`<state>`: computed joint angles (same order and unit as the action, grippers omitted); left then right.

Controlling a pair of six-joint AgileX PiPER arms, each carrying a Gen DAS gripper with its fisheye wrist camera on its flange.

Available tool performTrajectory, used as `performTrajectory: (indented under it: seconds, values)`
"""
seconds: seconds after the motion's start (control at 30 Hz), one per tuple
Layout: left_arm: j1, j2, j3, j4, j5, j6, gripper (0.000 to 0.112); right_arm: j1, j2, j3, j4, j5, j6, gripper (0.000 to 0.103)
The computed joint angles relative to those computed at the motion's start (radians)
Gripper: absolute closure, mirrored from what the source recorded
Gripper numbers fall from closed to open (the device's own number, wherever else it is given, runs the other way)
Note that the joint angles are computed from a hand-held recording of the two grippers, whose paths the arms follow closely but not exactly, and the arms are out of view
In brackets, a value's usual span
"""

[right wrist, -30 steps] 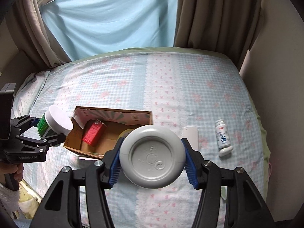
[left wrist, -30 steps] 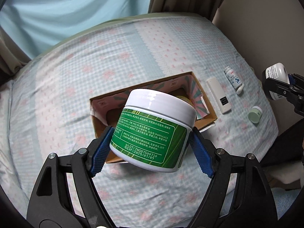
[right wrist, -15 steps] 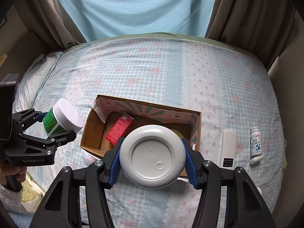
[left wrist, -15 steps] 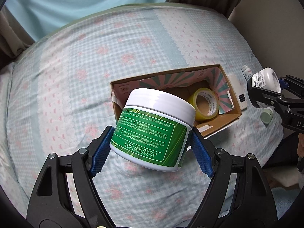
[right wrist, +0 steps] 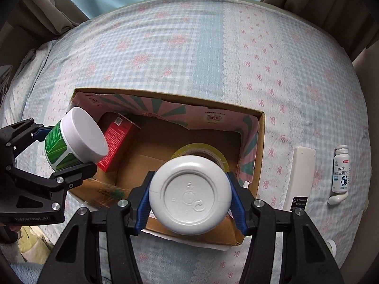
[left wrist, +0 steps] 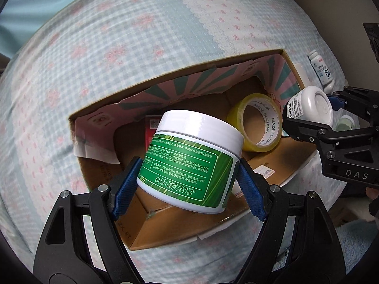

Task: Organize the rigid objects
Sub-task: 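Place the jar in the box with the left tool while the right tool drops the cap in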

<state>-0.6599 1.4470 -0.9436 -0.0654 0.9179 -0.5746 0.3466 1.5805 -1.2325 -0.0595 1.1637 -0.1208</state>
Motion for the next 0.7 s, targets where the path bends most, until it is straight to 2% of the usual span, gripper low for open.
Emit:
performTrajectory:
  seconds: [0.23, 0.5, 0.57, 0.6, 0.67, 0.7]
  values:
    - [-0.015, 0.134, -0.003, -0.067, -0.069, 0.073, 0.036, -0.037, 0.091, -0.013, 0.022, 0.004, -0.019, 0.050]
    - [-0.051, 0.156, 0.001, -0.070, -0.080, 0.042, 0.036, -0.047, 0.151, -0.026, 0.044, 0.012, -0.012, 0.050]
    - [-0.061, 0.139, 0.001, -0.071, -0.088, 0.038, 0.031, -0.039, 0.169, -0.040, 0.033, 0.027, -0.002, 0.050]
    - [-0.067, 0.137, -0.008, -0.070, -0.080, 0.035, 0.014, -0.033, 0.173, -0.041, 0.019, 0.029, 0.018, 0.050]
    - [-0.096, 0.126, -0.029, -0.030, -0.052, -0.013, 0.009, -0.037, 0.173, -0.046, 0.016, 0.034, 0.049, 0.040]
    - [-0.107, 0.119, -0.036, -0.012, -0.041, -0.034, 0.009, -0.045, 0.163, -0.045, 0.026, 0.031, 0.060, 0.019]
